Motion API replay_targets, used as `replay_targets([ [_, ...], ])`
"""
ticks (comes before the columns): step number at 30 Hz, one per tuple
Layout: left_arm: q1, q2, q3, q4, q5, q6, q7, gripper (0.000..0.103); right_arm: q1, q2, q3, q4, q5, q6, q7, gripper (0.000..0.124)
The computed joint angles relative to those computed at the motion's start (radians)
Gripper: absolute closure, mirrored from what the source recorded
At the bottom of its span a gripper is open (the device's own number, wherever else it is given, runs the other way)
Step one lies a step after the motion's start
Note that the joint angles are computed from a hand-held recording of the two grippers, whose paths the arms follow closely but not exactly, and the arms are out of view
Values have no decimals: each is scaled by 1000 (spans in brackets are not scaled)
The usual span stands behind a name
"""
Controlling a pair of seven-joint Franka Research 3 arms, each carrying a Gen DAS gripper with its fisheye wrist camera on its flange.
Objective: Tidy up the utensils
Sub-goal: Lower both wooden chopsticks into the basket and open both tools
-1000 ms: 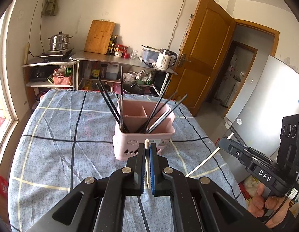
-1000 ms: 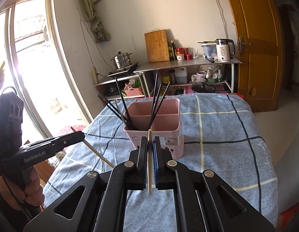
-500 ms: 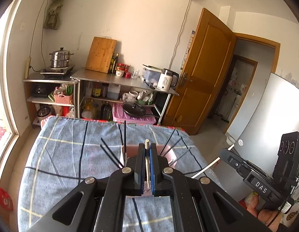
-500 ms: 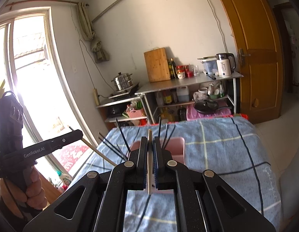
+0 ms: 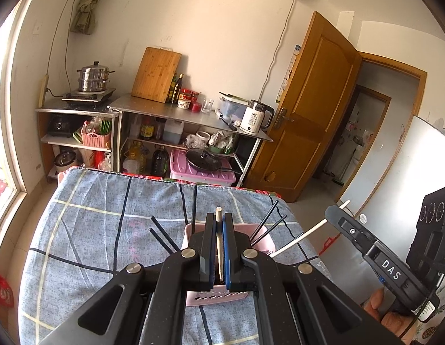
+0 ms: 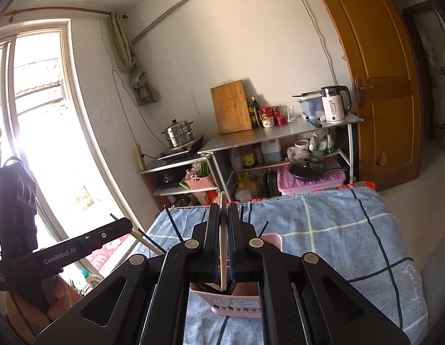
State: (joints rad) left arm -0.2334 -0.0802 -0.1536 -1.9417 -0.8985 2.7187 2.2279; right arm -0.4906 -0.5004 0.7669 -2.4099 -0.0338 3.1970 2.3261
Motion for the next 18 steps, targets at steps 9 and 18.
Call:
replay_targets([
  [9,19,57,-19,20,16,-4,-12,99,-47,70,59,17,-34,-9,20,119],
  [18,49,106,-48,29,70,-13,-48,98,-33,152,54,47,-130,-51,58,119],
])
